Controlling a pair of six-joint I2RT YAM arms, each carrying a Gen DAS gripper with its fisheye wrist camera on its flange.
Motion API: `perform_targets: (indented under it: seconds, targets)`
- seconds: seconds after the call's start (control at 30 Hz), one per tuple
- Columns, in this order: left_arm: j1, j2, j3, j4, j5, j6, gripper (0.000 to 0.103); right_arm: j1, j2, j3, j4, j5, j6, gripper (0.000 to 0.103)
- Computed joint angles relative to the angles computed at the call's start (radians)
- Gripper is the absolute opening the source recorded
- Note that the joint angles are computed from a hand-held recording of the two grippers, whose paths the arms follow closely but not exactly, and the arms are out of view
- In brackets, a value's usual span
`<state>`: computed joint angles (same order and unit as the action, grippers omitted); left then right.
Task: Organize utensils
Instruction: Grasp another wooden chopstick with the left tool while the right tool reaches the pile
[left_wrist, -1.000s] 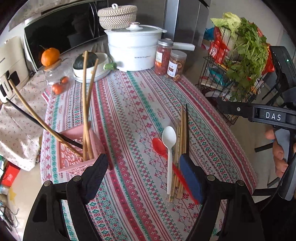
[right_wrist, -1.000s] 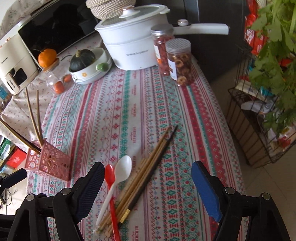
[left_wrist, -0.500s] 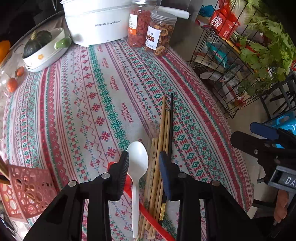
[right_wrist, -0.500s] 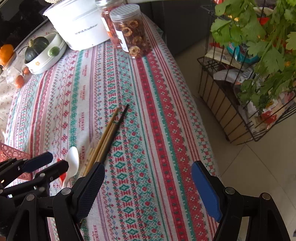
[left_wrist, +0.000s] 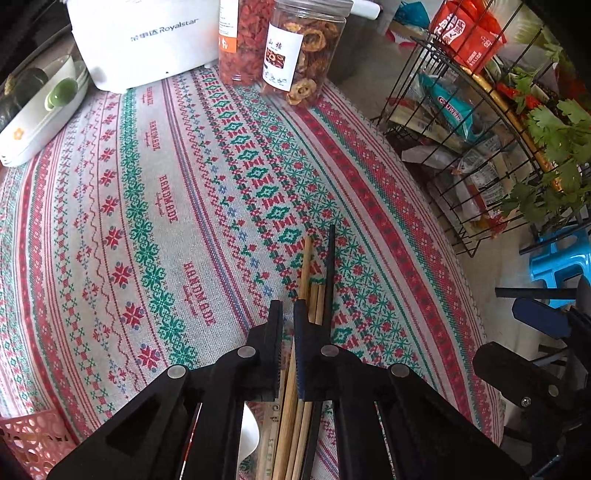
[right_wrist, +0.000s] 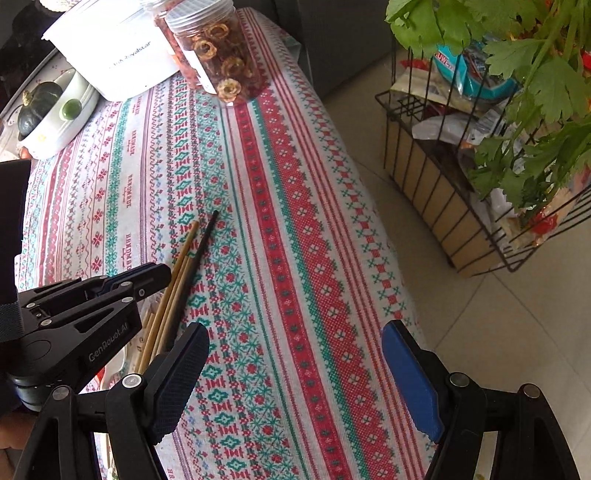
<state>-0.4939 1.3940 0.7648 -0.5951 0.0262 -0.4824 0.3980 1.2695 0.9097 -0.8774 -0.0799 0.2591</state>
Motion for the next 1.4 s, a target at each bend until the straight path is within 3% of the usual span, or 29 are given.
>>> perform_targets:
  seconds: [0.5, 0.8, 1.03, 1.23, 1.4]
  targets:
    - [0.018, 0.101, 0.082, 0.003, 0.025, -0.011, 0.005, -0.007, 0.028, 0.008, 0.018, -0.023, 0.025, 0.082]
    - [-0.059, 0.167, 0.124, -0.004, -0.099, -0.049, 0.005, -0.005, 0.034, 0.001, 0.028, -0.022, 0.028, 0.082]
    - [-0.092, -0.073, 0.030, -0.032, -0.187, -0.033, 0.005, 0.001, 0.064, 0.004, 0.057, -0.028, 0.034, 0.082]
    - [-0.125, -0.403, 0.012, -0.230, -0.230, -0.031, 0.005, 0.007, 0.114, 0.015, 0.119, -0.094, 0.075, 0.080]
    - [-0.186, -0.639, 0.064, -0.443, -0.272, -0.075, 0.005, 0.045, 0.186, 0.034, 0.168, -0.103, 0.110, 0.057]
